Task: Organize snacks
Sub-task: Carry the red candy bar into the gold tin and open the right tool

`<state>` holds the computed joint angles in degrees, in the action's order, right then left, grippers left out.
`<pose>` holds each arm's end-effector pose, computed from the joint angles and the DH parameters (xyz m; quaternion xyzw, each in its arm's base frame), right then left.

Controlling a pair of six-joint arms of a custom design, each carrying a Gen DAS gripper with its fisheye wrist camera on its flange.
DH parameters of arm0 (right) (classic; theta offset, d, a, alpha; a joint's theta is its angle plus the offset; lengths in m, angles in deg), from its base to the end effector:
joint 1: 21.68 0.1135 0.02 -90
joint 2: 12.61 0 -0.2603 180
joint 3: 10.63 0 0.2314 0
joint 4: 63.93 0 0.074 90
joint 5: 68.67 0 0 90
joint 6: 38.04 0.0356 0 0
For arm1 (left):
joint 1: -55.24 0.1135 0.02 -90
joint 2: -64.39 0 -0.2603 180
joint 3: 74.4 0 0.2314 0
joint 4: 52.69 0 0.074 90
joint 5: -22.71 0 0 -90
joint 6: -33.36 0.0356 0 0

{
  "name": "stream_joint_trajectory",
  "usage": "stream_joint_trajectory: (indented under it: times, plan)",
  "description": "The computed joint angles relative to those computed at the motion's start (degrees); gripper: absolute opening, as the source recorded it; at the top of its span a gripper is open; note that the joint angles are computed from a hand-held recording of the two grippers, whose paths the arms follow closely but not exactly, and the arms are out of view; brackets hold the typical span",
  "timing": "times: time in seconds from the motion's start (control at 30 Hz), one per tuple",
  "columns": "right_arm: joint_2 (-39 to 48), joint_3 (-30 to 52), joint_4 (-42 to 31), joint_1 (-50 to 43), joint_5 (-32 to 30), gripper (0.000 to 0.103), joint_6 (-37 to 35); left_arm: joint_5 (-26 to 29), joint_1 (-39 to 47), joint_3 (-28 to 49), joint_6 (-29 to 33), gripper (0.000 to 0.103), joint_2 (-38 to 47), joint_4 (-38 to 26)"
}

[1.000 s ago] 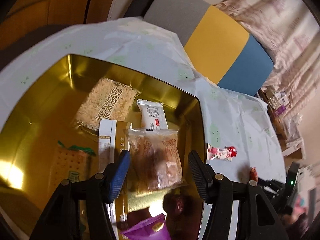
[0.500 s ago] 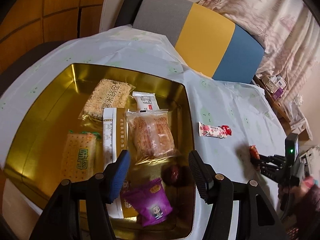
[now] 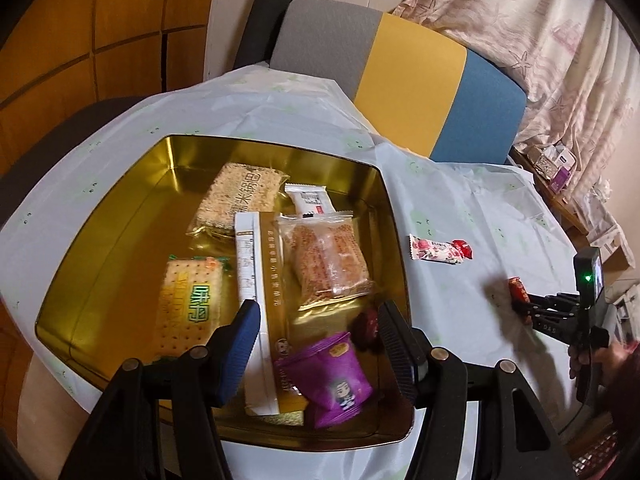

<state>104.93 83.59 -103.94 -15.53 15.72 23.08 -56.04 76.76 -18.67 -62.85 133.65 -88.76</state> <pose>0.3993 0.0465 0.1549 -0.3033 0.9234 0.0013 0.2352 0.2104 0.0755 0.2199 -0.1910 0.9149 -0.0454 0.3528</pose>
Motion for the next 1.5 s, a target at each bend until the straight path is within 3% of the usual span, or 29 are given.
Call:
stream_joint_trajectory:
  times: [0.4,0.7,0.9,1.0,1.13,1.5]
  plan:
    - [0.54,1.25,-0.6,1.79,3.72,0.025,4.3,0.4,3.29,-3.13,2.12,0.062,-2.03,2.37]
    - [-0.45,-1.58,3.03,4.25,8.27,0.024,13.35,3.06,8.19,-4.96,3.39,0.062,-1.84,4.5]
    - [1.07,2.56,-1.45,5.78,11.77,0.022,18.04,4.76,11.76,-5.35,3.58,0.062,-1.9,6.11]
    - [2.17,7.14,-6.78,5.57,8.02,0.022,20.55,4.99,12.87,-5.24,3.41,0.062,-1.43,6.74]
    - [-0.59,8.39,-8.36,8.35,4.38,0.022,20.35,5.03,13.96,-5.21,3.2,0.062,-0.69,7.29]
    - [0.02,20.95,-13.78,23.43,-5.6,0.022,20.94,4.37,14.92,-5.44,3.37,0.062,0.53,9.11]
